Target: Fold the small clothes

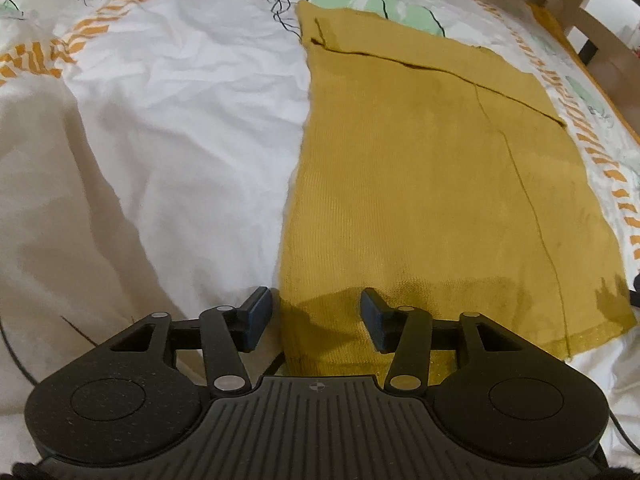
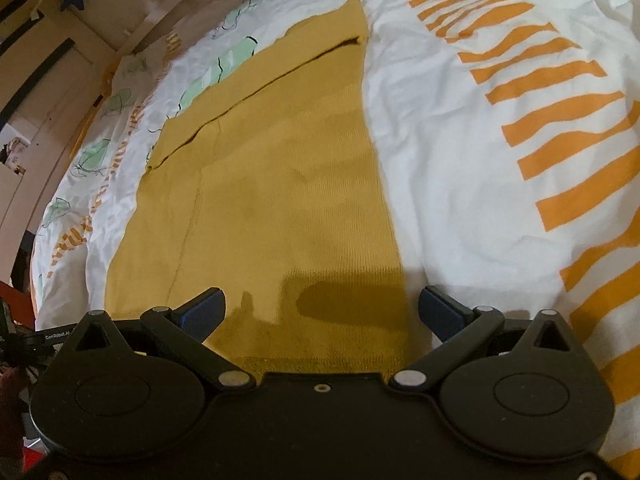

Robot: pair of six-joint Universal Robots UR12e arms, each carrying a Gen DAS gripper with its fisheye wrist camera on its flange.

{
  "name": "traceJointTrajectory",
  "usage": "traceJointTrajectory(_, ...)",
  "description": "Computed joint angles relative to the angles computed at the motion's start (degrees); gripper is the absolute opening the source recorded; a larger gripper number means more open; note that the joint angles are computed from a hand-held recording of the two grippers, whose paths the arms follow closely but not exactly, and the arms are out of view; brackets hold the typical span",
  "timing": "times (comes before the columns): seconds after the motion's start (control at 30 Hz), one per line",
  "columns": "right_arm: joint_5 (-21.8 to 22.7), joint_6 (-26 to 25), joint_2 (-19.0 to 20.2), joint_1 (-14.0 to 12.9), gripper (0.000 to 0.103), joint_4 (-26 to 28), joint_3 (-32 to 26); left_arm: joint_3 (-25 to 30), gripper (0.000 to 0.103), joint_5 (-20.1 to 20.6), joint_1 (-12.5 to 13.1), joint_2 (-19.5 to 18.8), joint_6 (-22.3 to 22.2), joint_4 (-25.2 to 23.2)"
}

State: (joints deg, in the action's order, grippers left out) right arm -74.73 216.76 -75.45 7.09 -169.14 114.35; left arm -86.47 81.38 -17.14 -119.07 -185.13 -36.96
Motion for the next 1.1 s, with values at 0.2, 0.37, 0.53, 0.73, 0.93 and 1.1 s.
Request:
traceJointTrajectory(0.2, 0.70, -0.65, 0.40, -0.07, 0.103, 1.24, -0.50, 0.64, 0.061, -1.19, 0.07, -0.47, 1.20, -1.03)
traceJointTrajectory(0.37, 0.72, -1.44, 0.56, 0.01, 0.103, 2.01, -0.85, 0.91, 0.070, -3.29, 0.55, -0.77, 1.10, -1.49)
traceJointTrajectory(0.53, 0.90, -1.66, 0.56, -0.07, 0.103, 2.01, -0.79, 1.65, 0.082, -6.18, 0.98, -1.26, 1.63, -2.87)
traceJointTrajectory(0.73, 1.40, -0.85, 0.74, -0.23, 0.103, 0.87, -0.52, 2.03, 0.085, -7.90, 1.30, -1.49, 2.03, -3.79)
traceJointTrajectory(0.93, 1.73, -0.65, 0.69, -0.43, 0.103, 0.56, -0.30, 1.20, 0.041, -6.06, 1.31, -0.93, 0.40, -1.80)
traceJointTrajectory(1.1, 1.82, -0.68, 0.56, -0.46, 0.103, 0.84, -0.32, 0.22, 0.007, -9.36, 2.40, -0.31, -2.16, -1.11)
